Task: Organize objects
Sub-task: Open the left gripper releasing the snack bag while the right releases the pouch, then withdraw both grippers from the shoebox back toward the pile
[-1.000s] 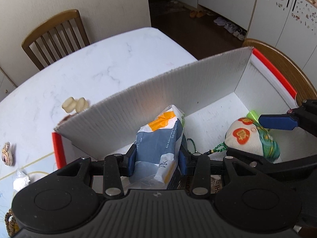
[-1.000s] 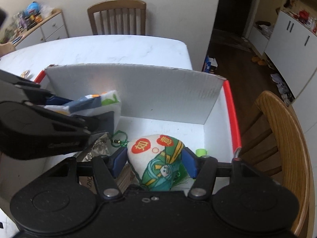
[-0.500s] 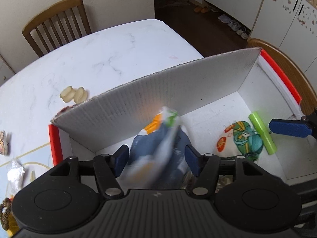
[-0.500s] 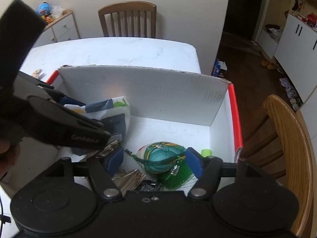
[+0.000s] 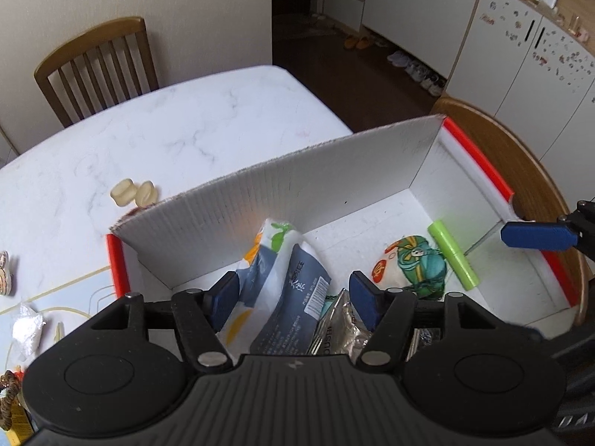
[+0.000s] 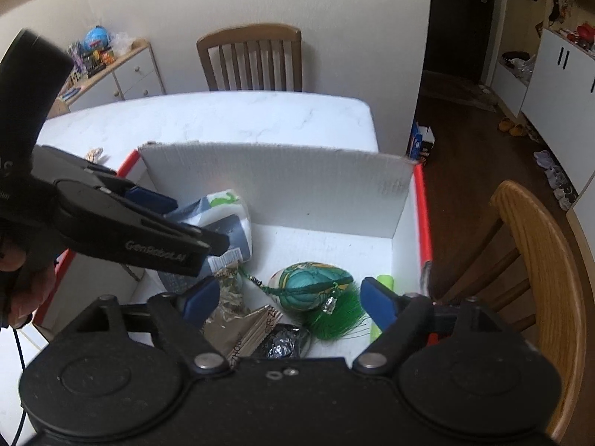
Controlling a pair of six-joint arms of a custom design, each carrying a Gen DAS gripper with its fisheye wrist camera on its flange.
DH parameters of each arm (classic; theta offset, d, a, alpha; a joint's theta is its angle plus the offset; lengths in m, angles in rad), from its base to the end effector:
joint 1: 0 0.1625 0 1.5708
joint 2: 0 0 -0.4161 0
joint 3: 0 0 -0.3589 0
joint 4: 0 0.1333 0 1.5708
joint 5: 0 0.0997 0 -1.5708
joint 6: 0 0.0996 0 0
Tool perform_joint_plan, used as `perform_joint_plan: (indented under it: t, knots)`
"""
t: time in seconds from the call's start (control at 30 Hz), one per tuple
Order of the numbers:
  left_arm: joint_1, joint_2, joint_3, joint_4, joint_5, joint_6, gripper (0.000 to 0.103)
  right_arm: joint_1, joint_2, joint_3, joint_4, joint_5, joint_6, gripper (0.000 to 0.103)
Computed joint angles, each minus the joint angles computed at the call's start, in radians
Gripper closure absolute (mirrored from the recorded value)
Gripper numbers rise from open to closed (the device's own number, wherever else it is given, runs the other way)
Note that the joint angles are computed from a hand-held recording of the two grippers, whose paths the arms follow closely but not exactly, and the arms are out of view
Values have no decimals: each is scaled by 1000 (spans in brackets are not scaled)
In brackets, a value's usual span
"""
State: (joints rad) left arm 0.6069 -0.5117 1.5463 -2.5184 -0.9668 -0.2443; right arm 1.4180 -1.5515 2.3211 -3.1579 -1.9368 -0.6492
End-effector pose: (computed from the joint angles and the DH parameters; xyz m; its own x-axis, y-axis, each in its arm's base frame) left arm -0.4161 -0.5200 -0.0326 -0.6141 0.5459 -0.5700 0.6903 0.7216 -0.0525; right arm 0.0354 -0.4120 0.3379 -0.7664 -0.0900 0.6360 -0.4510 0.7804 -0.4330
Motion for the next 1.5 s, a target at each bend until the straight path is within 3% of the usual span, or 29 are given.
perform_joint_plan:
  t: [0.33, 0.5, 0.6, 0.77, 1.1, 1.4, 1.5]
  knots:
    - [-26, -108, 121, -121, -25, 30, 38, 2, -78, 21, 24, 71, 50, 15]
    - [-42, -174, 184, -157, -31, 36, 38, 38, -97, 32, 18, 64, 73, 15]
    - [-45, -216, 225, -184, -36, 33, 31, 66, -104, 35, 16, 55, 101, 14]
    - [-47, -289, 295, -221, -28, 37, 29, 119, -105, 43, 3, 38, 140, 10]
    - [-26, -443, 426, -283, -7, 41, 21, 247, -36, 69, -81, -10, 204, 5]
    - [17, -584, 525, -290, -5, 123, 14, 358, 117, 74, -189, -70, 255, 5]
    - [43, -619, 552, -312, -7, 153, 0, 391, 172, 66, -208, -91, 260, 5]
